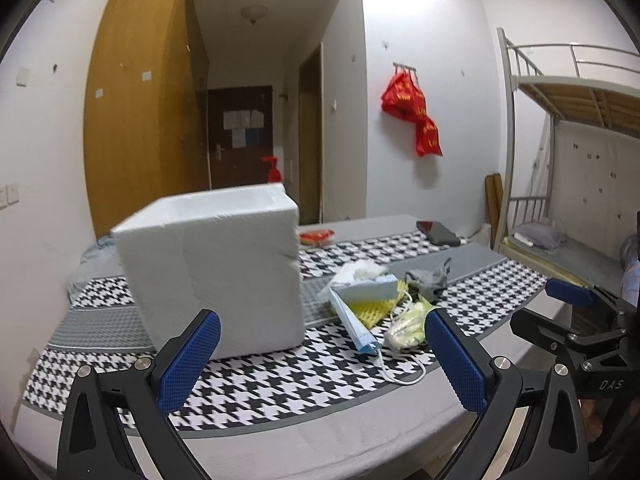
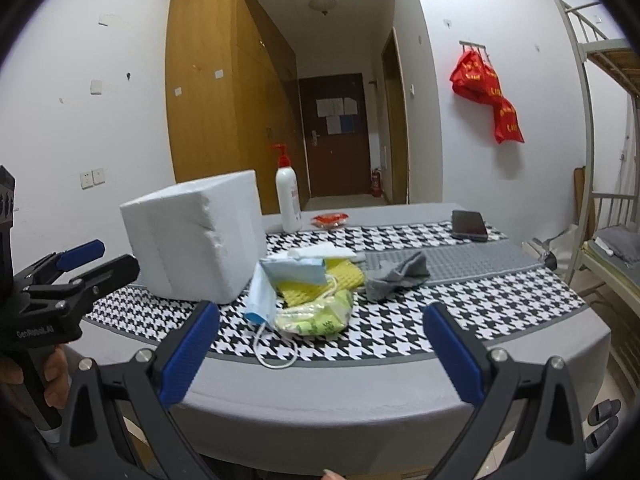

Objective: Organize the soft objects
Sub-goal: 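Move the left gripper down to the blue face mask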

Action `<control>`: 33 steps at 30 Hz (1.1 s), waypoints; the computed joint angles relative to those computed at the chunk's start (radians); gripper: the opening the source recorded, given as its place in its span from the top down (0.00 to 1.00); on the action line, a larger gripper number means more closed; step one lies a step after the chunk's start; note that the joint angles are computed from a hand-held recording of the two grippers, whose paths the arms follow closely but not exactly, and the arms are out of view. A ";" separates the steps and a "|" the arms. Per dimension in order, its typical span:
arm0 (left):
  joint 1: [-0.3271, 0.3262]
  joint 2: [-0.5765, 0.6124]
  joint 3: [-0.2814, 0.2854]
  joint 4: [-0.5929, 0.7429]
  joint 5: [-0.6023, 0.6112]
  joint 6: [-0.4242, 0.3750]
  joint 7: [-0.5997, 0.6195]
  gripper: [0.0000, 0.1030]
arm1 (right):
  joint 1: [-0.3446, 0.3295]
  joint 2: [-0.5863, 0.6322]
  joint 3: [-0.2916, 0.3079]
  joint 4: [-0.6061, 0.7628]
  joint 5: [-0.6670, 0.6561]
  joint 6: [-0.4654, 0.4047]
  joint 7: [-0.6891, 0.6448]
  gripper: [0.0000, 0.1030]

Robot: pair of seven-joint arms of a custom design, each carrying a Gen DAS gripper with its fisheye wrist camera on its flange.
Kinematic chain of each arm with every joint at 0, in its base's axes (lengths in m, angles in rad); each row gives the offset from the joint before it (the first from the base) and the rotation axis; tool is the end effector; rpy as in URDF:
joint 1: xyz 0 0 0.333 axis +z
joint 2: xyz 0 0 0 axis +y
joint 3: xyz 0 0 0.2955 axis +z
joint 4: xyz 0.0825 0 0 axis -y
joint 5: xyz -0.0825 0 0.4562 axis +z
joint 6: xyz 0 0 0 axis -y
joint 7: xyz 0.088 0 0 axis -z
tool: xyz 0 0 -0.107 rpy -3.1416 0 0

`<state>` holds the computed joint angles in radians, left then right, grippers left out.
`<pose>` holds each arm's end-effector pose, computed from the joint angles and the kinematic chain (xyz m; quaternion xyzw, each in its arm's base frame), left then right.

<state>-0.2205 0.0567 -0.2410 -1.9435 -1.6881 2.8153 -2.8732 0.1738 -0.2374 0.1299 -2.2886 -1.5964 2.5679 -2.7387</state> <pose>0.6165 -0.2502 0.4497 -0.3034 0.7650 -0.5278 0.2103 0.5441 0.1883 0.4363 -0.4505 0.6909 -0.4476 0.3455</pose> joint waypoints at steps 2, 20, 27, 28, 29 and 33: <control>-0.005 0.019 -0.004 0.011 0.059 0.005 -0.049 0.01 | -0.004 0.004 -0.006 -0.002 0.007 0.005 -0.004 0.00; 0.004 0.234 -0.073 0.172 0.726 0.051 -0.677 0.04 | -0.047 0.054 -0.054 0.008 -0.006 0.122 0.010 0.00; -0.013 0.314 -0.074 0.250 0.950 0.047 -0.905 0.15 | -0.060 0.077 -0.073 0.019 -0.029 0.167 0.038 0.00; -0.027 0.326 -0.062 0.261 0.994 0.057 -0.957 0.16 | -0.062 0.080 -0.075 0.021 -0.035 0.174 0.040 0.00; -0.046 0.338 -0.042 0.271 1.044 0.072 -1.021 0.16 | -0.063 0.082 -0.077 0.022 -0.039 0.181 0.041 0.00; -0.055 0.374 -0.031 0.312 1.157 0.059 -1.139 0.22 | -0.069 0.095 -0.089 0.032 -0.050 0.216 0.044 0.00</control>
